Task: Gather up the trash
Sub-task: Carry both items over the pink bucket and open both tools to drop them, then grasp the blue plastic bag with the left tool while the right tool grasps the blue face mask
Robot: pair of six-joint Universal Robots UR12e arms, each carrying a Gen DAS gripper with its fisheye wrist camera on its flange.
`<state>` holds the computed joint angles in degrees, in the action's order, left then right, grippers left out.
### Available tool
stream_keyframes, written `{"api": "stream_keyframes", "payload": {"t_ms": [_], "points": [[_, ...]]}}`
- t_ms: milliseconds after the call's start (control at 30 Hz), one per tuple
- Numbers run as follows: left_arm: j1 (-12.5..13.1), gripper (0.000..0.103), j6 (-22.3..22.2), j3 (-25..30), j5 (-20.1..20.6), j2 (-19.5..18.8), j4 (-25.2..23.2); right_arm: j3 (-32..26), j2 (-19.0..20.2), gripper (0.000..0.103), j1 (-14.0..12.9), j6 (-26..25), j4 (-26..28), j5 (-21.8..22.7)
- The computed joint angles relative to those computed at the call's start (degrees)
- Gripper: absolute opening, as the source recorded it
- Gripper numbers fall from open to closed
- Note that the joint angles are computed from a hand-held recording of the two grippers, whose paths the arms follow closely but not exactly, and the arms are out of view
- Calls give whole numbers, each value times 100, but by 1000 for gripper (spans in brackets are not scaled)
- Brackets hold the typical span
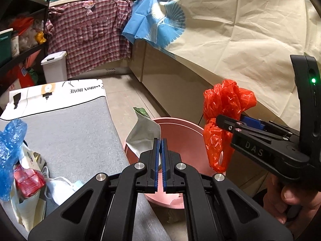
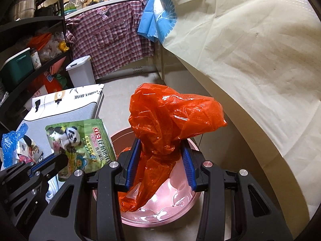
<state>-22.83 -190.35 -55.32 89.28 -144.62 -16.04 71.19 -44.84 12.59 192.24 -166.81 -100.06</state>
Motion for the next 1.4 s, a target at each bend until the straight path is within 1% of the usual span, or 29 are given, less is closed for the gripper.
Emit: {"api": "stream_keyframes", "payload": {"t_ms": [67, 133, 167, 200, 233, 267, 367, 533, 800, 1033, 1100, 1200, 1367, 1400], "points": [[4, 3, 18, 81, 13, -41, -84, -40, 21, 43, 2, 7, 56, -4], [21, 5, -20, 183, -43, -87, -297, -84, 45, 46, 3, 7, 144, -21], [48, 8, -78, 237, -178, -106, -490, -118, 61, 55, 5, 5, 212, -51], [60, 18, -134, 262, -198, -113, -614, -157, 77, 58, 14, 25, 311, -124], [57, 28, -190, 251, -124, -111, -618, -167, 84, 60, 15, 49, 332, -163], [58, 29, -230, 206, -85, -93, -570, -165, 83, 60, 12, 75, 333, -177], [62, 30, -293, 62, -18, -12, -494, -156, 77, 61, 6, 143, 327, -209], [52, 30, -314, -223, 90, 166, -357, -96, 52, 61, 16, 97, 176, -241], [35, 30, -322, -1010, 381, 690, 147, 141, -76, 61, 58, 35, -259, -202], [28, 30, -388, -1703, 646, 1139, 596, 500, -311, 61, 144, -88, -652, -149], [37, 30, -409, -1897, 698, 1270, 703, 625, -395, 60, 159, -98, -751, -86], [84, 30, -446, -2193, 752, 1474, 858, 758, -482, 54, 190, -125, -860, 10], [214, 30, -437, -2608, 919, 1771, 1033, 863, -558, 38, 262, -246, -1005, 282], [244, 30, -427, -2670, 944, 1820, 1038, 858, -561, 37, 280, -268, -1012, 363]]}}
